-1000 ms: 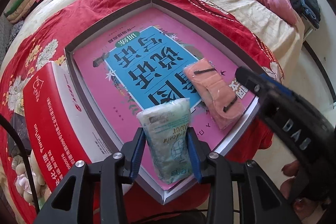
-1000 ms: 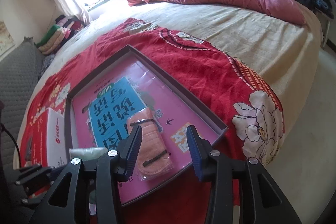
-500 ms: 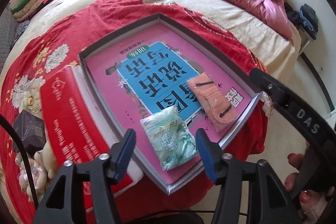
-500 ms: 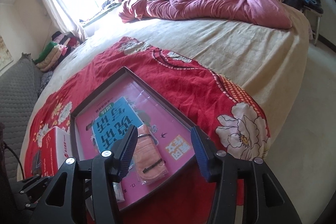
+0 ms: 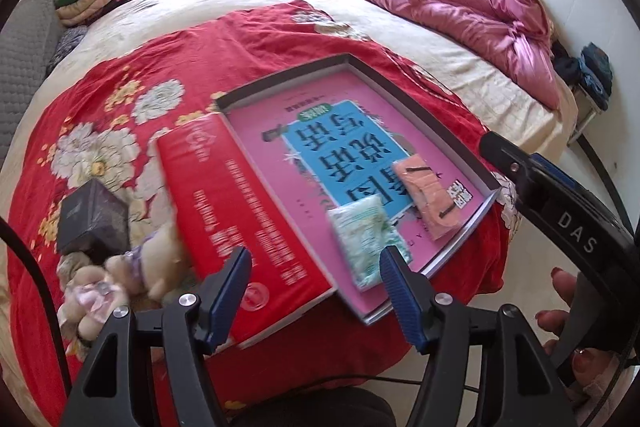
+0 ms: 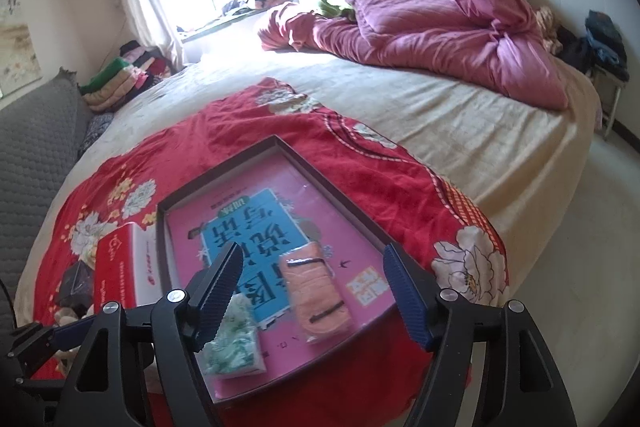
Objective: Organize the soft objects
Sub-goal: 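Move both tools back from the tray toward the pile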
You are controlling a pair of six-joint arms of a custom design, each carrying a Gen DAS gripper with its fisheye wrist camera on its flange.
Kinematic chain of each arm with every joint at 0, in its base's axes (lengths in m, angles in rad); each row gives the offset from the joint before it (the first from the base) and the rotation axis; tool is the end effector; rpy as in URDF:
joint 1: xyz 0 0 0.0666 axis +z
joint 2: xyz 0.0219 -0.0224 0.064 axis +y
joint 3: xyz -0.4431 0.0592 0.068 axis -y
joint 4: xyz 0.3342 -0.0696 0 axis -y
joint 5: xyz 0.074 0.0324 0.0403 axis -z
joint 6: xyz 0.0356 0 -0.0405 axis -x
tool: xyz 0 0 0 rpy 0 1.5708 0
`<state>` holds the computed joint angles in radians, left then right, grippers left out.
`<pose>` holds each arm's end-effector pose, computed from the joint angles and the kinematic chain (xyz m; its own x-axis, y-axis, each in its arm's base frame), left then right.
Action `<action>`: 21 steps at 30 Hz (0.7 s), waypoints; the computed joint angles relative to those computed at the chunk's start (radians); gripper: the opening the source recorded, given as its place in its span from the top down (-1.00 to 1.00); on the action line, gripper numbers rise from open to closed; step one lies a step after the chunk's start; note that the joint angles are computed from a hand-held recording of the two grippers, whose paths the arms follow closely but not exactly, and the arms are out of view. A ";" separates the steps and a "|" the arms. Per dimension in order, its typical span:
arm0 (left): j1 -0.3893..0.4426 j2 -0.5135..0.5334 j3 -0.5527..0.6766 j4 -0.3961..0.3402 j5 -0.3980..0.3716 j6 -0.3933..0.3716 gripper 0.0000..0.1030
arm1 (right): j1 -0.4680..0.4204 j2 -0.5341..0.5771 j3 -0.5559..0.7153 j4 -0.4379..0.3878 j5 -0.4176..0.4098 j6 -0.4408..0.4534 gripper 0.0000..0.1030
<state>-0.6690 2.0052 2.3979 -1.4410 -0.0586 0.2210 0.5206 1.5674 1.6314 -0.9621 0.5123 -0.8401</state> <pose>0.4979 -0.3915 0.5368 -0.7939 0.3487 -0.4980 0.4327 0.8995 -0.0599 0.4315 0.2268 0.5130 -0.5784 0.4166 -0.7014 0.3928 0.8958 0.2082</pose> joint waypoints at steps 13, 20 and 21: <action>0.064 -0.153 -0.199 0.097 0.012 0.034 -0.44 | 0.107 0.042 0.158 -0.099 0.105 0.020 -0.51; 0.103 -0.215 -0.254 0.108 0.008 0.046 -0.45 | 0.160 0.075 0.256 -0.155 0.119 0.005 -0.51; 0.109 -0.226 -0.265 0.114 0.005 0.044 -0.45 | 0.166 0.078 0.267 -0.160 0.127 0.007 -0.51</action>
